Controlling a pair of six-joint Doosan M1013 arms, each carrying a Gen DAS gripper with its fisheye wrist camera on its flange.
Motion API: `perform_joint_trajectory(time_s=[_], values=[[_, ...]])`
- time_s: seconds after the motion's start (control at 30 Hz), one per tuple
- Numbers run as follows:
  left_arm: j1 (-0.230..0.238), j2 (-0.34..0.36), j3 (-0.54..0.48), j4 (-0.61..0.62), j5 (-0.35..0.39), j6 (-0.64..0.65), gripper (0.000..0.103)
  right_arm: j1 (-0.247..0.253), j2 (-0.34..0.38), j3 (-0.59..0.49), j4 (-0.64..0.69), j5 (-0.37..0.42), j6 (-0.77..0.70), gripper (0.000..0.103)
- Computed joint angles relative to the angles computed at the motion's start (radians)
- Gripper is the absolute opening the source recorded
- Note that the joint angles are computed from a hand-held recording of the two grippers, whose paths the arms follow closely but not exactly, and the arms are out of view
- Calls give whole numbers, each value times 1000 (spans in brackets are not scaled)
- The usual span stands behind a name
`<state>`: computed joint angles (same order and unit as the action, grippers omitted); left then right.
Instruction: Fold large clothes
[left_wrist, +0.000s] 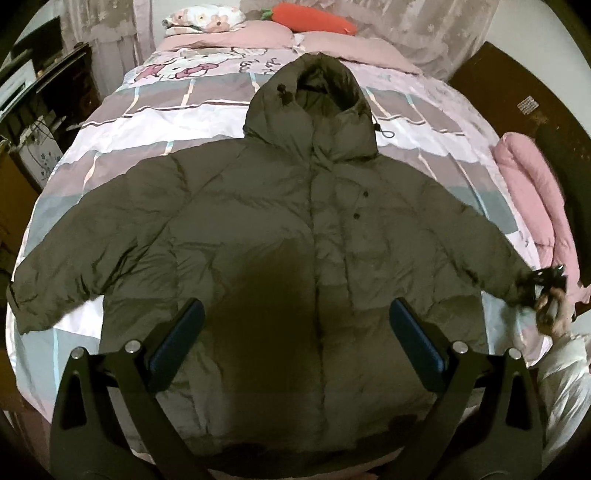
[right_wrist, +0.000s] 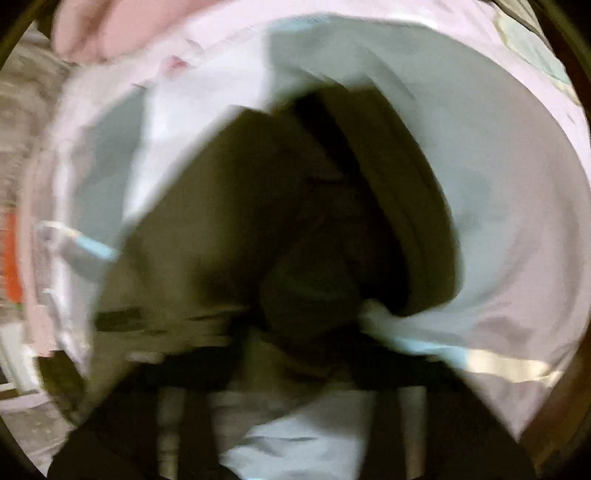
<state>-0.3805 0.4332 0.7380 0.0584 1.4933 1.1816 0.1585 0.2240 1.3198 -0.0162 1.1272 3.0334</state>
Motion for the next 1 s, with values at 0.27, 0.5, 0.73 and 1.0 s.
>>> perform_joint_trajectory(time_s=[0.27,0.5,0.73,1.0], values=[[21,-13,17,-36,-10,-42,101,130,4,-132,-162,-243,-238,7],[16,-5,12,6,11,-43,101,278,173,-436,321,-59,-907,15],[39,29,-23,23,69,-46,101,294,253,-558,405,76,-892,79],[92,116,-55,-247,122,-83,101,281,302,-606,215,222,-611,87]])
